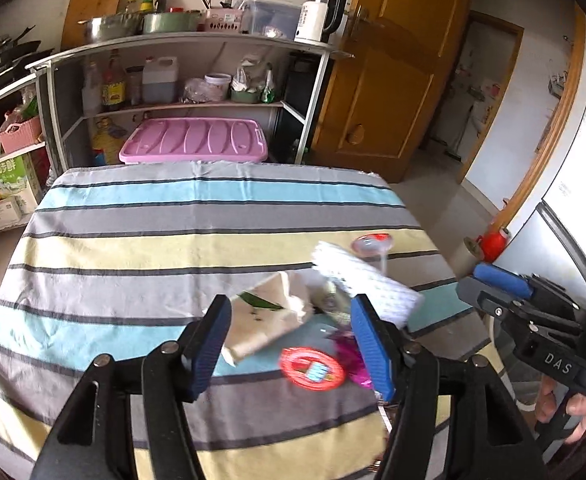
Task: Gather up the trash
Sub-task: 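Move both tools back over the table trash, then grasp the white foam net sleeve with the right gripper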
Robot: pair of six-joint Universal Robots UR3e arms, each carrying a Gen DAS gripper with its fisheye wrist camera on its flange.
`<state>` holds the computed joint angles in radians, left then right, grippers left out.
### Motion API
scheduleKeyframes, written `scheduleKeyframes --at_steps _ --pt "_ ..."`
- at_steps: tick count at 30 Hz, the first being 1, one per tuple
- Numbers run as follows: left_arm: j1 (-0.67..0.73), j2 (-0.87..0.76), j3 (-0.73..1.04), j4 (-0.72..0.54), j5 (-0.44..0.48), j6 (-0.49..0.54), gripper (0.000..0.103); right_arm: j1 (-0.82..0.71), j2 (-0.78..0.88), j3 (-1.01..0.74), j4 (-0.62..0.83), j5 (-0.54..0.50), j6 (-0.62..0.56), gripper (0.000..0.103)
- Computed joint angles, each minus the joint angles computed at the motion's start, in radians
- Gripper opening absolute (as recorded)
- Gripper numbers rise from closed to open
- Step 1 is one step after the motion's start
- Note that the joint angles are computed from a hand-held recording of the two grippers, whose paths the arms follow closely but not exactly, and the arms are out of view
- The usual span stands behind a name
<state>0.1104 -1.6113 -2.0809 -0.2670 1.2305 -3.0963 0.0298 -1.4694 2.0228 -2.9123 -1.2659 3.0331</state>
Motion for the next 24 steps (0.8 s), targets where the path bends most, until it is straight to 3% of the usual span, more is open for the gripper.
scheduleKeyframes --at_steps 4,9,12,24 --pt "0.043 -0.037 0.028 -0.041 -0.025 0.032 0.068 0.027 0.115 -0.120 0.050 0.027 -0.003 0.044" --pt "0.064 -0.100 0.067 -0.059 -0.049 0.066 0.071 0.072 0.241 -0.246 0.092 -0.013 -0.012 0.044" --pt "0.051 -0.139 0.085 -0.038 -0.022 0.070 0.072 0.069 0.284 -0.299 0.140 0.012 -0.022 0.044" --pt "0.034 -0.247 0.160 -0.080 -0.037 0.110 0.072 0.084 0.368 -0.363 0.159 0.023 -0.024 0.042"
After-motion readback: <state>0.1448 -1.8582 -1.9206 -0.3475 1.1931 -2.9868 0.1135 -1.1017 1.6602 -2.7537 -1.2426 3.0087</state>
